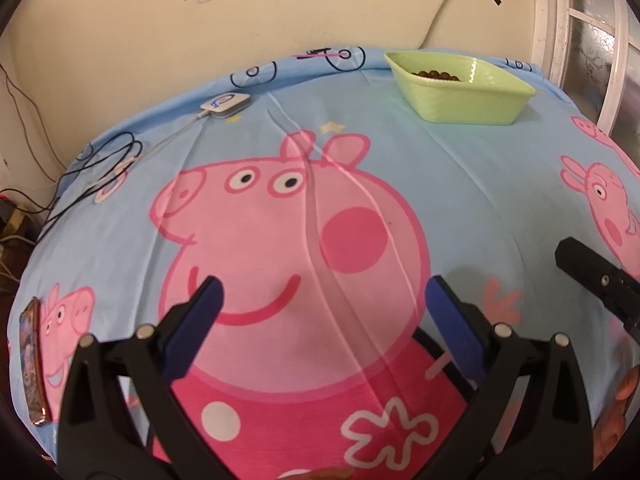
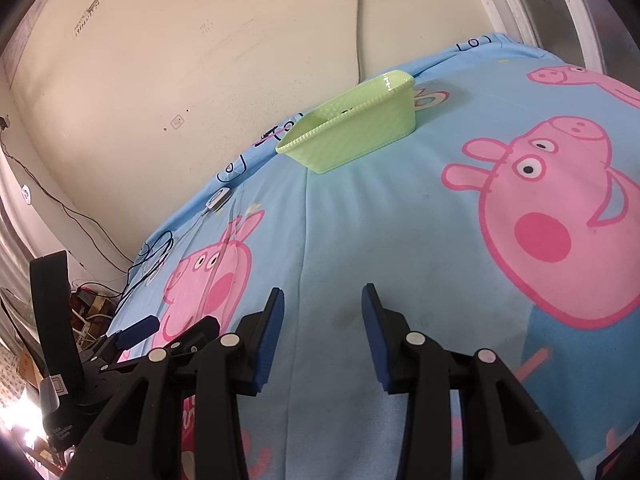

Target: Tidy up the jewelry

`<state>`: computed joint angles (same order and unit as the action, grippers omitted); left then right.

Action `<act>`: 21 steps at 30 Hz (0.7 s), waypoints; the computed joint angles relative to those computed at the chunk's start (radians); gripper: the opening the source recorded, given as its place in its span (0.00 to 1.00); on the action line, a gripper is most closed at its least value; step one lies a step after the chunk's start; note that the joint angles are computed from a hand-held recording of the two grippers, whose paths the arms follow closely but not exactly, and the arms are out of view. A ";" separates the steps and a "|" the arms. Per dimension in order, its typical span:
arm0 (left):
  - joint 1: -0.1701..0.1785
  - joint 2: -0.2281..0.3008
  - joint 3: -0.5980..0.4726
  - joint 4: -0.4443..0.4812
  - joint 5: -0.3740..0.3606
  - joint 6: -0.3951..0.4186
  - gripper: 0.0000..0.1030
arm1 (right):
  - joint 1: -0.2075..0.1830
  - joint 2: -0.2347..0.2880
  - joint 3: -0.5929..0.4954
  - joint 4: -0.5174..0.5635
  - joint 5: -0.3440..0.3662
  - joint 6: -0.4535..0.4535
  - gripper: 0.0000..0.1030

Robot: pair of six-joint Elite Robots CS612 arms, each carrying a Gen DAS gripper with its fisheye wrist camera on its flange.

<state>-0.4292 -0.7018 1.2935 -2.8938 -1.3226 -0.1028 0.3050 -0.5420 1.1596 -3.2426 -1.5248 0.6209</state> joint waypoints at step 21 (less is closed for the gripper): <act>-0.007 -0.001 0.001 0.013 0.039 -0.007 0.94 | -0.001 0.001 0.001 -0.009 0.003 0.008 0.16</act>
